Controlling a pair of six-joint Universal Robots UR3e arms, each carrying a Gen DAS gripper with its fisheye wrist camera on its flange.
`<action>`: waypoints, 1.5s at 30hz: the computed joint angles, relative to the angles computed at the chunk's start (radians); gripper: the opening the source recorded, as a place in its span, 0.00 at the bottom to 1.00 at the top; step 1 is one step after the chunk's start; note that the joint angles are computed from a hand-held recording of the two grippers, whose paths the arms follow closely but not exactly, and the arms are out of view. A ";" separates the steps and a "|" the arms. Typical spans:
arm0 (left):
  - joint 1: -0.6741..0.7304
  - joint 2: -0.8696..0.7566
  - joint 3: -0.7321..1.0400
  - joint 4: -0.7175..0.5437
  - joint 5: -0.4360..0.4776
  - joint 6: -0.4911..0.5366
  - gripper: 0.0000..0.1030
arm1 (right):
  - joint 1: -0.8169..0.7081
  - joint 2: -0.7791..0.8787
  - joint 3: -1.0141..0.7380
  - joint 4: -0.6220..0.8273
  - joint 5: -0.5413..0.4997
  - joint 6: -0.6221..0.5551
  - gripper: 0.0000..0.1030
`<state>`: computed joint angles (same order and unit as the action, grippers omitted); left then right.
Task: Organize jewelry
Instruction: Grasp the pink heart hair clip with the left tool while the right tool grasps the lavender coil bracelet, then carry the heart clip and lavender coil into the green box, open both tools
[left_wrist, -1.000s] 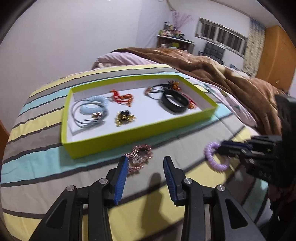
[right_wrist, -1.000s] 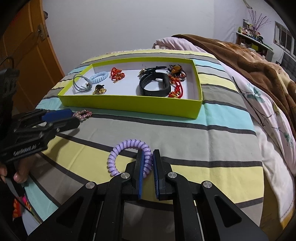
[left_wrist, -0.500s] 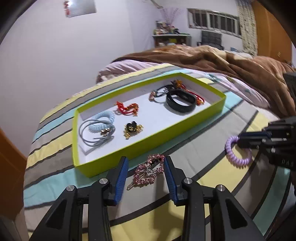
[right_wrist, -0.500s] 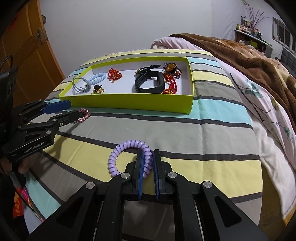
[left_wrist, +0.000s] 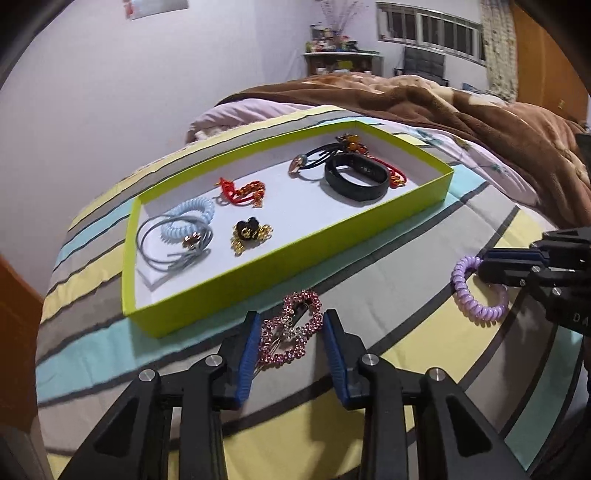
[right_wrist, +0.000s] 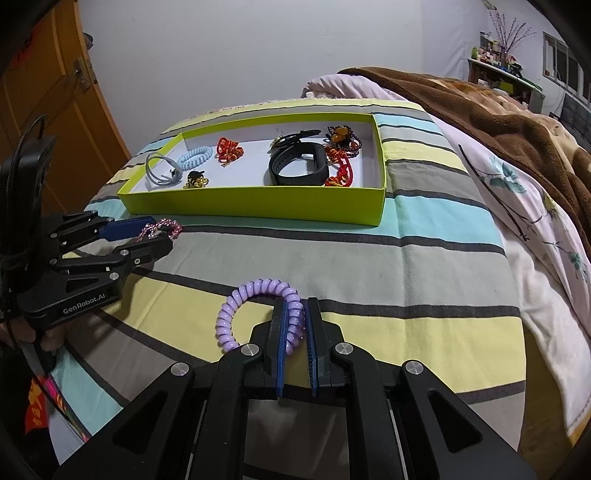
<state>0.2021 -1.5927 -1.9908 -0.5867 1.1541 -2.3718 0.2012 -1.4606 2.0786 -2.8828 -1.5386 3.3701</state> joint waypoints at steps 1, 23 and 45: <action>0.007 0.022 -0.022 0.002 -0.008 -0.010 0.20 | 0.002 -0.003 0.005 -0.002 -0.003 0.001 0.09; 0.308 0.505 -0.213 -0.406 -0.319 0.065 0.10 | 0.048 -0.125 0.064 -0.048 -0.042 0.048 0.09; 0.391 0.611 -0.177 -0.456 -0.390 -0.024 0.10 | 0.104 -0.131 -0.044 -0.014 -0.105 0.033 0.09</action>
<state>0.5934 -0.9819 -2.1675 -1.0427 0.7641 -2.3963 0.3055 -1.5916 2.0345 -2.8964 -1.6432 3.4027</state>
